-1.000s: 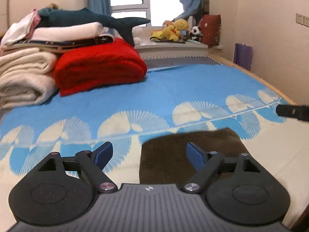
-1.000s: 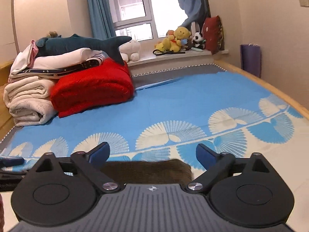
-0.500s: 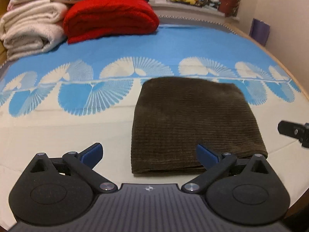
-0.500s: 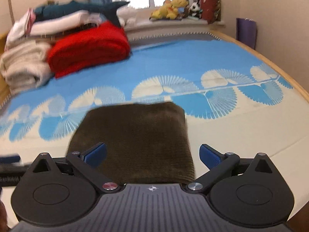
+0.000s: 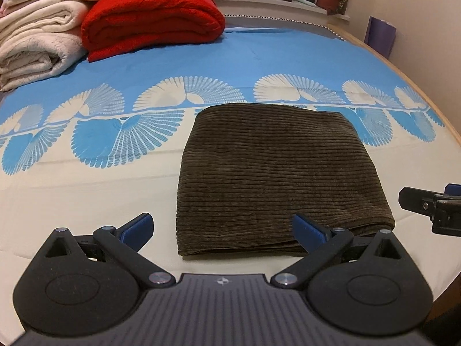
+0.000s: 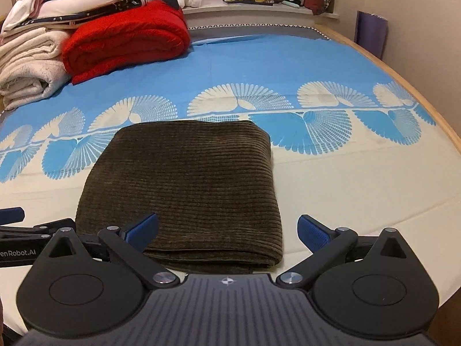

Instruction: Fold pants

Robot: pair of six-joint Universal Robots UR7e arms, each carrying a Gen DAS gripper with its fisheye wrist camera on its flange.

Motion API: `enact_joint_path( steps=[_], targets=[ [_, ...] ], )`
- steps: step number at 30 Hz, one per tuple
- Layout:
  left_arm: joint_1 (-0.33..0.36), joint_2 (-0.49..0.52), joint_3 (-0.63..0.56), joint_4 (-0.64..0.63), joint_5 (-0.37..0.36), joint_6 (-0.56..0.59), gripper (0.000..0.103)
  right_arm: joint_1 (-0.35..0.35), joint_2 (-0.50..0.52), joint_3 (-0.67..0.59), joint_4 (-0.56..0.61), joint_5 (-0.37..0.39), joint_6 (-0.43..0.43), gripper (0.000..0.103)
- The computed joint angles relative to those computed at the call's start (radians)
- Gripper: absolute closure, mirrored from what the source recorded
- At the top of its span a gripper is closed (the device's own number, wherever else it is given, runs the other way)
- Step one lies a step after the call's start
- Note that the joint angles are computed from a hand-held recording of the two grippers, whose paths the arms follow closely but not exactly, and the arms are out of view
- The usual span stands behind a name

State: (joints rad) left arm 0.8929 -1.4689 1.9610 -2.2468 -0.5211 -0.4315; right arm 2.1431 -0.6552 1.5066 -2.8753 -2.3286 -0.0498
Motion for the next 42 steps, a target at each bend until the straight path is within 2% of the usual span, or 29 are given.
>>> enact_joint_path(
  steps=[6, 14, 42],
  targets=[
    [0.003, 0.008, -0.001, -0.014, -0.01, 0.013, 0.0, -0.004, -0.007, 0.001, 0.022, 0.003, 0.023, 0.001],
    [0.003, 0.008, 0.005, -0.04, -0.023, 0.029, 0.0, -0.004, -0.007, 0.001, 0.029, -0.004, 0.012, 0.001],
    [0.013, -0.008, -0.008, -0.019, -0.063, 0.023, 0.0, 0.002, 0.006, -0.022, 0.092, 0.016, 0.038, 0.001]
  ],
)
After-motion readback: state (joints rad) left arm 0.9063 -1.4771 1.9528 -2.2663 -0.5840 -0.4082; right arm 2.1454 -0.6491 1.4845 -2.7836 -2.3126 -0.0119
